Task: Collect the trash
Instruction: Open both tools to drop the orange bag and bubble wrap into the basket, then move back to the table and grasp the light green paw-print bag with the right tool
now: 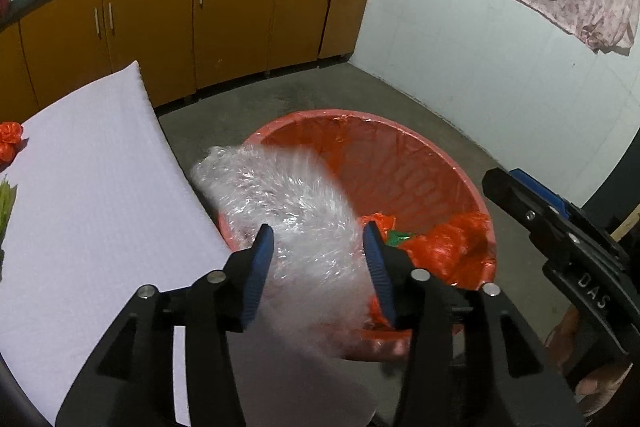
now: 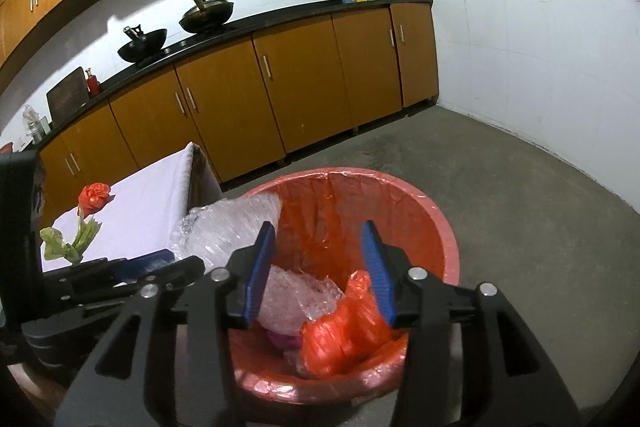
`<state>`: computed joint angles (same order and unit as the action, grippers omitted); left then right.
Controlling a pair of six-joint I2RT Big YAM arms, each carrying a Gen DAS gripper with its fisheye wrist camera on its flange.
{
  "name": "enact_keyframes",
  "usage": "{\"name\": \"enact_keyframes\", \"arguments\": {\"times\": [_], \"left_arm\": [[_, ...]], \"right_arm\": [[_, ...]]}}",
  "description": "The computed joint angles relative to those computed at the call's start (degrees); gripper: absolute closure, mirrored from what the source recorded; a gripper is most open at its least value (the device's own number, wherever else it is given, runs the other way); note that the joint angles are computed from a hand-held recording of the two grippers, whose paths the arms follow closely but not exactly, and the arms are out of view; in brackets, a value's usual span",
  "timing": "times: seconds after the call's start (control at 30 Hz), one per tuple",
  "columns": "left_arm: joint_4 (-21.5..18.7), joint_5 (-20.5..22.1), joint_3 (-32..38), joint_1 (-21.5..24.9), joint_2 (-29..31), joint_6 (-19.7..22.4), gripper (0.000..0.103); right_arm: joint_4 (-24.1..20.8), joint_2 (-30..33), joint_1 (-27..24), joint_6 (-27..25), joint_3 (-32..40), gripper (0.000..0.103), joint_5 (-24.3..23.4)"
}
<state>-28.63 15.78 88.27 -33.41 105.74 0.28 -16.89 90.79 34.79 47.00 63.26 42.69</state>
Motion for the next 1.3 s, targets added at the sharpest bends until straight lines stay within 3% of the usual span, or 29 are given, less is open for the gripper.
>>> {"name": "enact_keyframes", "arguments": {"times": [0.2, 0.37, 0.83, 1.07, 1.3], "left_arm": [[0.2, 0.1, -0.4, -0.2, -0.2, -0.5, 0.054], [2.4, -1.1, -2.3, 1.1, -1.7, -2.4, 0.047], [9.5, -7.3, -11.3, 7.8, -8.2, -3.5, 0.041], [12.4, -10.1, -16.6, 14.8, -12.2, -3.8, 0.039], [16.4, -13.0, -22.0, 23.2, -16.5, -3.6, 0.035]], "right_arm": [[-1.9, -1.3, 0.1, 2.7, -1.3, 0.052, 1.3], [-3.0, -1.6, 0.2, 3.0, -1.0, 0.048, 2.2], [-3.0, 2.9, 3.5, -3.6, 5.9, 0.044, 2.5], [-3.0, 9.3, 5.5, -8.0, 14.8, 0.043, -1.0], [-4.2, 20.0, 8.6, -13.1, 30.1, 0.039, -6.6]]}}
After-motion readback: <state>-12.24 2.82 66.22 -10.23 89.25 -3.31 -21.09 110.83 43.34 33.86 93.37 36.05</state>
